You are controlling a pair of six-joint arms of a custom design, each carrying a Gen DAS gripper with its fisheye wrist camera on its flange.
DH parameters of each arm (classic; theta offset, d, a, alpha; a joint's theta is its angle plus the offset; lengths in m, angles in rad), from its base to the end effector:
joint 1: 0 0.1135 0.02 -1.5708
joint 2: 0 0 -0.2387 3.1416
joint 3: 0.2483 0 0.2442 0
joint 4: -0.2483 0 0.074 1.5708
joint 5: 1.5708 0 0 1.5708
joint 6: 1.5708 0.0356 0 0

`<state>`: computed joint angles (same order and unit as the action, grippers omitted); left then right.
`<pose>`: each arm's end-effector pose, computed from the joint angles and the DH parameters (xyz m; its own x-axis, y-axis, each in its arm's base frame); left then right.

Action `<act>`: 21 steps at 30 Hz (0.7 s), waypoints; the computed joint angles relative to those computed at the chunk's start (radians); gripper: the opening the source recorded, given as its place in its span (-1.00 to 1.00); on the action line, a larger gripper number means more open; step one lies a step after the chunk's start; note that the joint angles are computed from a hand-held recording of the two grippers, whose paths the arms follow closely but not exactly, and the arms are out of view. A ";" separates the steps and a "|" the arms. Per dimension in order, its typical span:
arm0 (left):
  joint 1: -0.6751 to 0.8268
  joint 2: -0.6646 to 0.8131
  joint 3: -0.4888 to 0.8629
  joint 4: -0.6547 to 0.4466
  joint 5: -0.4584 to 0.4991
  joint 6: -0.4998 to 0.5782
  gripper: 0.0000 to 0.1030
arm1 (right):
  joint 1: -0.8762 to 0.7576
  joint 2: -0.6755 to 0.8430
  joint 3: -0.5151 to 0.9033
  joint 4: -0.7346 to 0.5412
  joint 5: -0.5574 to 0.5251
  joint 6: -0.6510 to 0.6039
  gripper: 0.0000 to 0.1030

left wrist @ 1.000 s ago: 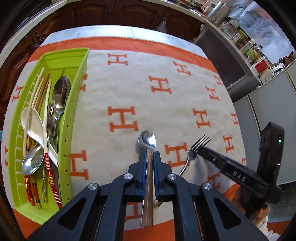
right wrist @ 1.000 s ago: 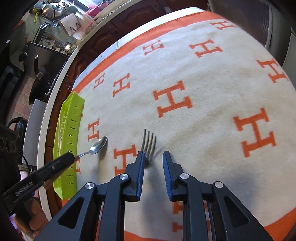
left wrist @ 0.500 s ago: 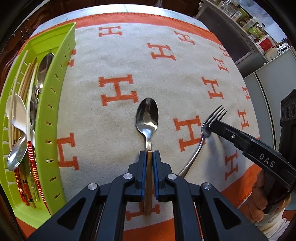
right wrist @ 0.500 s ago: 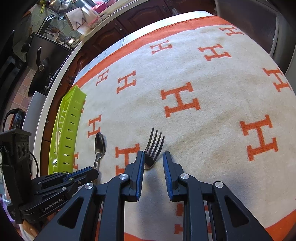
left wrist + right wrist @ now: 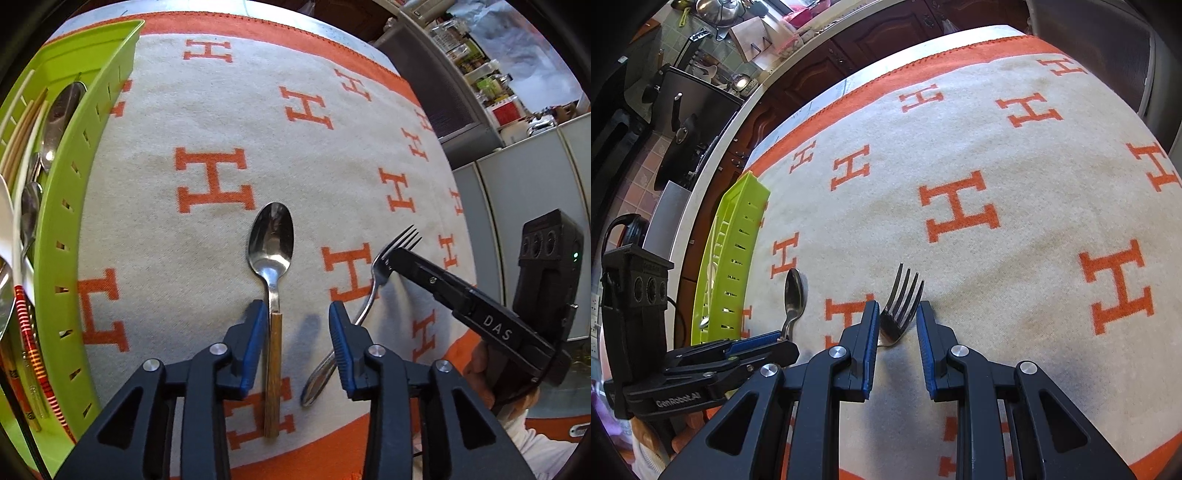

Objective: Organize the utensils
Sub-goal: 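Lift the spoon with the left gripper while the right grasps the silver fork, then carry the spoon and fork over the green tray with both grippers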

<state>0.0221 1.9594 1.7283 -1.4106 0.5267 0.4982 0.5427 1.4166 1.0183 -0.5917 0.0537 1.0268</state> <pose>0.3475 -0.0102 0.2341 -0.9022 0.3933 -0.1774 0.4285 0.7690 -0.4743 0.2450 0.1455 0.2213 -0.7902 0.5212 -0.3224 0.3587 0.8199 0.4463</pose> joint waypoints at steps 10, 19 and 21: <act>-0.065 -0.041 -0.046 0.121 -0.087 -0.047 -0.91 | 0.002 0.005 -0.016 0.047 0.023 -0.021 -0.59; -0.051 -0.152 -0.164 0.196 -0.074 -0.069 -0.92 | 0.027 0.002 -0.029 0.116 0.054 -0.039 -0.95; -0.035 -0.164 -0.165 0.194 -0.061 -0.052 -0.92 | 0.030 -0.027 -0.050 0.150 0.045 -0.041 -0.97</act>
<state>-0.0124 1.7952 1.5634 -1.2168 0.4659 0.4459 0.5724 1.3897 0.9682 -0.4420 0.0986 0.9861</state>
